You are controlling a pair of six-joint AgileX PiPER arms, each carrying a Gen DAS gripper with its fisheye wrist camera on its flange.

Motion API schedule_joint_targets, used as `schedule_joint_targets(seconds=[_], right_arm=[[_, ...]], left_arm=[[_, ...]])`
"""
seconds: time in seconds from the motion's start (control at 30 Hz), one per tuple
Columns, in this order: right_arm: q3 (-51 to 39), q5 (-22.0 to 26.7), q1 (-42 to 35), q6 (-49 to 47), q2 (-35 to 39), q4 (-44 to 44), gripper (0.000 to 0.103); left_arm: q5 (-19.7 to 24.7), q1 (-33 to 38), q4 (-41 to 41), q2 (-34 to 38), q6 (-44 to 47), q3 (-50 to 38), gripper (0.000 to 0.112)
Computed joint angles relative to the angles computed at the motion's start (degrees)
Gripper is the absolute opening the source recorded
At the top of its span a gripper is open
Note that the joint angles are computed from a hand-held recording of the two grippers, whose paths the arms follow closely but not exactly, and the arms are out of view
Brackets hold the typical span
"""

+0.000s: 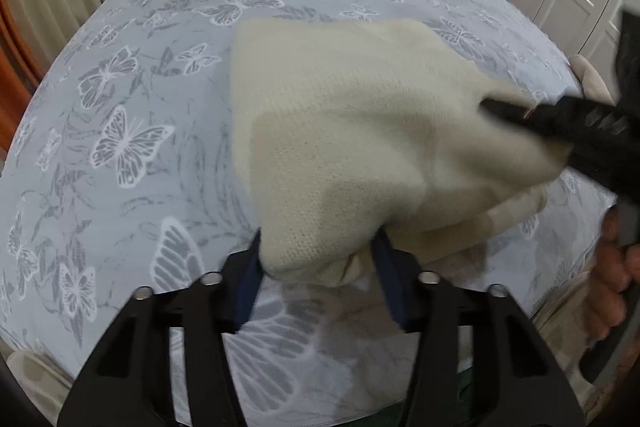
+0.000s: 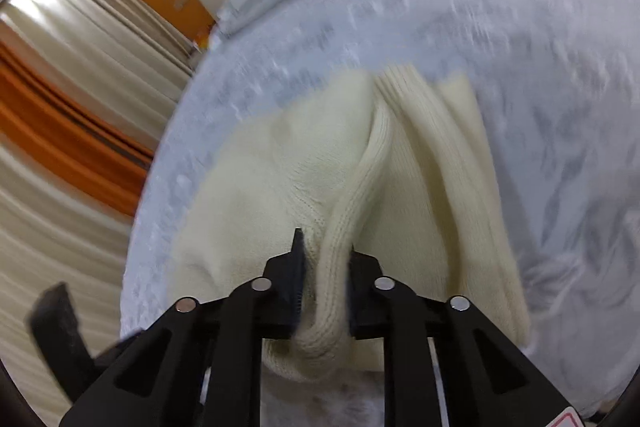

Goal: Fold small clothes

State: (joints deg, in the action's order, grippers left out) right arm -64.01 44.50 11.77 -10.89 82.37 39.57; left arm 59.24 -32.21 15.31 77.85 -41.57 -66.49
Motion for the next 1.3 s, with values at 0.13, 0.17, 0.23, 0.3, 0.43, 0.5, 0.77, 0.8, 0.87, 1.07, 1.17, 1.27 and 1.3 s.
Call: schedule_joint_targets(seconds=[0.13, 0.17, 0.23, 0.3, 0.43, 0.5, 0.77, 0.8, 0.87, 1.07, 1.17, 1.27, 1.3], right_arm=[[-3.0, 1.1, -2.6, -0.1, -4.6, -0.4, 0.013], [-3.2, 1.6, -2.5, 1.2, -4.0, -3.5, 0.013], [-3.3, 3.5, -0.9, 5.7, 0.5, -12.1, 0.013], [-0.2, 2.6, -0.4, 6.8, 3.6, -14.3, 0.013], [0.5, 2.2, -1.7, 6.0, 3.1, -12.5, 0.014], [0.0, 2.5, -1.8, 5.9, 3.5, -12.5, 0.021], [-1.7, 2.4, -3.9, 12.1, -4.1, -13.9, 0.060], [-3.4, 3.3, -3.5, 11.2, -2.8, -13.1, 0.061], [-6.4, 4.4, -2.3, 10.5, 0.2, -13.1, 0.062], [-12.6, 4.1, 2.9, 14.0, 11.7, -19.3, 0.059], [-12.2, 3.8, 2.8, 9.9, 12.6, -14.6, 0.019], [-11.1, 2.2, 0.3, 6.9, 6.7, -10.7, 0.017], [-10.7, 2.3, -1.0, 5.5, 5.5, -9.0, 0.017]], left_arm=[[-0.2, 2.3, -2.5, 0.1, 1.9, -0.5, 0.027], [0.1, 1.8, -1.8, 0.4, 1.8, -0.9, 0.027], [1.2, 0.0, 0.4, 1.8, 0.8, -2.0, 0.027], [2.5, -1.4, 1.5, 3.4, 0.0, -3.1, 0.027], [4.1, -3.0, 3.5, 4.1, -2.0, -3.7, 0.028], [4.2, -2.0, 2.0, 4.1, -1.5, -4.1, 0.029], [6.9, -1.1, 0.2, 0.8, -3.2, -3.7, 0.045], [7.3, -1.2, 0.2, 0.4, -3.6, -3.6, 0.045], [7.8, -1.0, -0.3, 0.0, -3.4, -3.7, 0.046], [8.9, -0.7, -0.1, -1.1, -3.2, -3.8, 0.048], [9.1, -0.1, -0.6, -1.4, -2.6, -3.7, 0.049], [8.7, 1.7, -2.4, -2.8, -1.4, -3.5, 0.049], [7.9, 2.9, -3.9, -3.9, -0.5, -3.0, 0.050]])
